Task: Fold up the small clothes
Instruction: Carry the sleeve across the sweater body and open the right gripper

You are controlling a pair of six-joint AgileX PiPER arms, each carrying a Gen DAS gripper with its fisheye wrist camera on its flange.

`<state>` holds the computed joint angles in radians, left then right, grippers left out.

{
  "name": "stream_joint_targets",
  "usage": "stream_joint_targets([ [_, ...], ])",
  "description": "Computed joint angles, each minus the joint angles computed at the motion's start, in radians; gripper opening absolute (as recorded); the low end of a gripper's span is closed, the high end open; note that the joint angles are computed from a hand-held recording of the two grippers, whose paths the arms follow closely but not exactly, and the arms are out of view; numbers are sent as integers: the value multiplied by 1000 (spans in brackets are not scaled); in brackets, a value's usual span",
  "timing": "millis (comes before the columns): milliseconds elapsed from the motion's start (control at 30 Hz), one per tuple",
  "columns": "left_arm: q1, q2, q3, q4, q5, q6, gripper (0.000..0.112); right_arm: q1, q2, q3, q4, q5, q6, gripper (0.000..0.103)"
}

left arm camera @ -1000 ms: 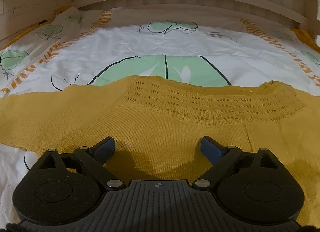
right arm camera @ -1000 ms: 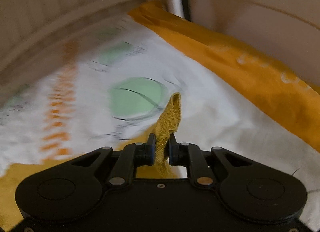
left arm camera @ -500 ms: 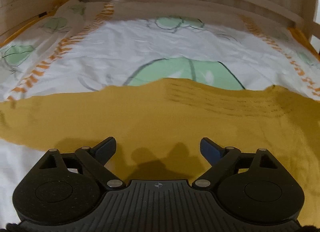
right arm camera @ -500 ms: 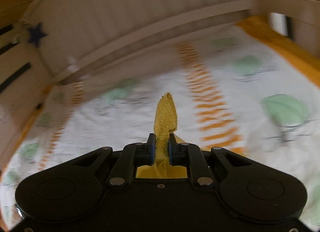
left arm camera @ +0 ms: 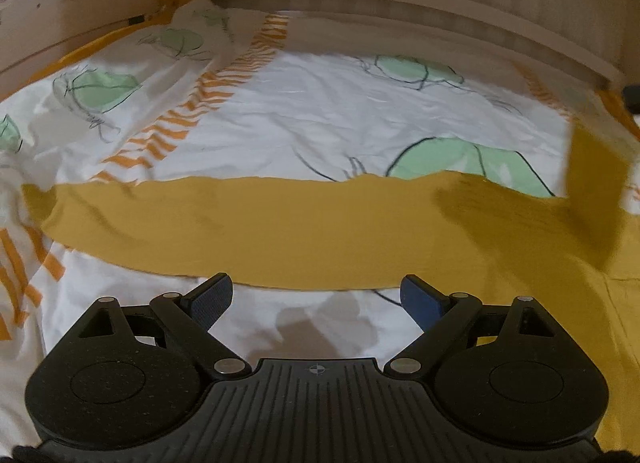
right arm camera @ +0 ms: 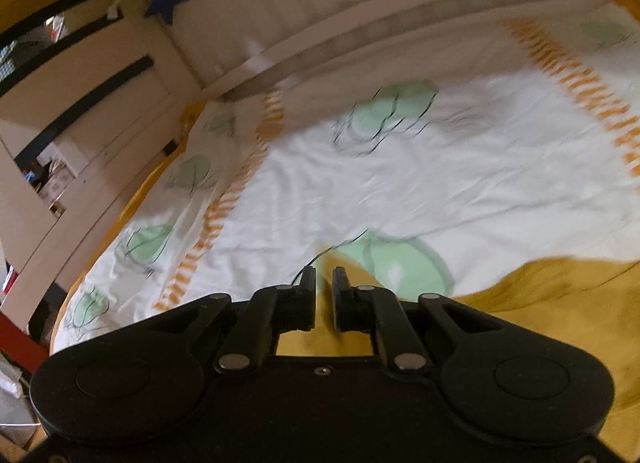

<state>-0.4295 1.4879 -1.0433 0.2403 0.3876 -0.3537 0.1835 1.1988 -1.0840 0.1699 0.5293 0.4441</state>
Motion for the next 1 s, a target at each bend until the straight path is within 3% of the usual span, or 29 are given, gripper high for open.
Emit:
stream_joint_targets([
  [133, 76, 7, 26, -241, -43, 228, 92, 162, 90, -30, -275, -26, 240, 16],
  [200, 105, 21, 8, -378, -12, 372, 92, 216, 131, -40, -369, -23, 334, 18],
  [300, 126, 5, 13, -441, -11, 436, 92, 302, 207, -85, -571, 63, 448, 25],
  [367, 133, -6, 17, -461, -16, 456, 92, 363, 264, -114, -688, 131, 484, 39],
  [400, 132, -8, 21, -452, -18, 446, 92, 377, 285, -118, -702, 137, 490, 55],
  [433, 132, -6, 18, -440, -14, 434, 92, 388, 299, -108, -711, 130, 505, 59],
  [667, 148, 2, 8, -471, 23, 460, 92, 477, 425, -121, -812, 126, 599, 57],
  [833, 161, -3, 8, -528, 36, 516, 92, 505, 471, -113, -888, 177, 646, 55],
  [867, 163, -1, 5, -534, 39, 520, 92, 505, 470, -102, -897, 175, 659, 52],
  [900, 166, -1, 4, -546, 41, 530, 92, 506, 465, -87, -922, 170, 695, 40],
  [933, 168, -1, 5, -552, 42, 534, 92, 503, 457, -74, -933, 164, 709, 20],
  [1000, 169, -2, 5, -552, 42, 529, 92, 485, 425, -46, -926, 132, 736, 14],
])
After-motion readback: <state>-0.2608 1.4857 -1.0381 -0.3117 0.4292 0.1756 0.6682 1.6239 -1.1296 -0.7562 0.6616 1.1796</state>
